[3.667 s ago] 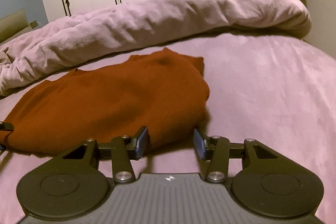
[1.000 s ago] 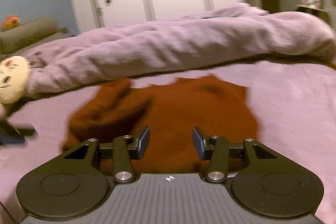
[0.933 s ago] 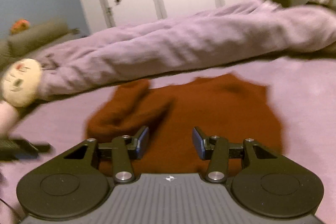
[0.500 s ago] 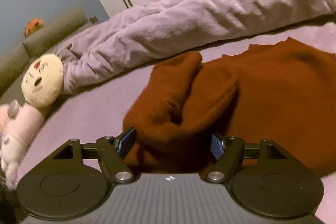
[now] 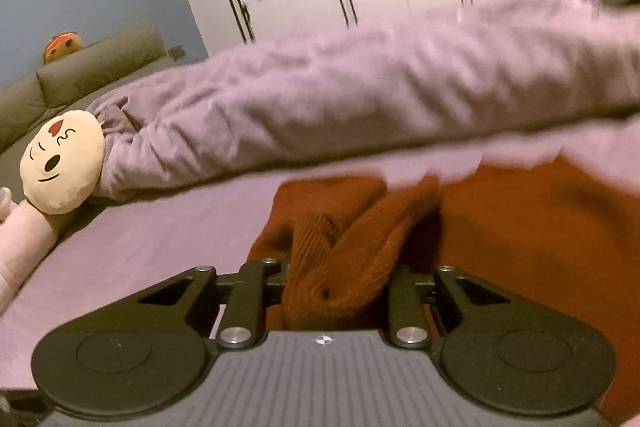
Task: Fold small clothes
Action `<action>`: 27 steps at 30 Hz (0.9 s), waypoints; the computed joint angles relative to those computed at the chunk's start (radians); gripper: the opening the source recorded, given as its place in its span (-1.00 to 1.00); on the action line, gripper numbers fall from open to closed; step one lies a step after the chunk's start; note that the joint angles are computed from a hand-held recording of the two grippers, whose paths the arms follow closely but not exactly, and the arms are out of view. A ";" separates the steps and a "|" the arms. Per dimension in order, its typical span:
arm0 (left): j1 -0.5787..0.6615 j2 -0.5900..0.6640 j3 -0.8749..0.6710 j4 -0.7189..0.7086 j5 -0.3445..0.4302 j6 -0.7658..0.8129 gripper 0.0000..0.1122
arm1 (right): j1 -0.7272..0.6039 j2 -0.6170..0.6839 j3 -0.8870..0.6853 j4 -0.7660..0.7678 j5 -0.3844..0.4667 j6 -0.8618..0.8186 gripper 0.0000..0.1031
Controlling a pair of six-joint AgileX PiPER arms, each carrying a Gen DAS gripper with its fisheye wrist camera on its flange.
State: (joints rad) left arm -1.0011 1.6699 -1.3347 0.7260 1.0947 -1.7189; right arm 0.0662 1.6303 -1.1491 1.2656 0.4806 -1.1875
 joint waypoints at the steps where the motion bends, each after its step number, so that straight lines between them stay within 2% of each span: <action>1: -0.003 0.011 -0.018 0.008 -0.003 0.010 0.45 | -0.017 -0.036 0.039 0.070 -0.033 -0.086 -0.65; 4: -0.003 0.063 -0.096 0.011 -0.023 0.067 0.49 | -0.044 -0.140 0.158 0.248 -0.177 -0.347 -0.65; 6: 0.004 0.112 -0.160 -0.006 -0.048 0.125 0.51 | -0.085 -0.162 0.193 0.217 -0.214 -0.348 -0.64; 7: 0.010 0.140 -0.197 -0.025 -0.062 0.160 0.51 | -0.120 -0.147 0.195 0.147 -0.199 -0.289 -0.63; 8: 0.015 0.174 -0.245 -0.047 -0.068 0.198 0.51 | -0.154 -0.116 0.183 0.047 -0.156 -0.189 -0.60; 10: 0.022 0.227 -0.315 -0.076 -0.087 0.271 0.52 | -0.241 -0.048 0.131 -0.086 0.011 -0.030 -0.48; 12: 0.017 0.282 -0.391 -0.087 -0.060 0.332 0.52 | -0.340 -0.001 0.087 -0.058 0.189 0.019 -0.21; 13: 0.016 0.309 -0.430 -0.092 -0.042 0.360 0.52 | -0.378 0.019 0.079 -0.002 0.245 0.014 -0.07; 14: 0.017 0.333 -0.465 -0.098 -0.025 0.383 0.52 | -0.410 0.040 0.062 0.034 0.288 0.029 0.23; 15: 0.020 0.349 -0.486 -0.104 -0.015 0.396 0.52 | -0.435 0.060 0.044 0.072 0.321 0.043 0.35; 18: 0.030 0.387 -0.540 -0.126 0.006 0.424 0.52 | -0.464 0.154 -0.071 0.075 0.417 0.162 0.41; 21: 0.033 0.429 -0.602 -0.138 0.054 0.445 0.52 | -0.438 0.228 -0.166 0.044 0.450 0.249 0.41; 25: 0.038 0.453 -0.646 -0.154 0.085 0.467 0.52 | -0.343 0.228 -0.207 -0.066 0.364 0.237 0.35; 26: 0.038 0.459 -0.657 -0.153 0.095 0.472 0.52 | -0.316 0.234 -0.236 -0.125 0.340 0.256 0.11; 27: 0.037 0.463 -0.664 -0.150 0.101 0.476 0.53 | -0.296 0.232 -0.251 -0.170 0.318 0.259 -0.29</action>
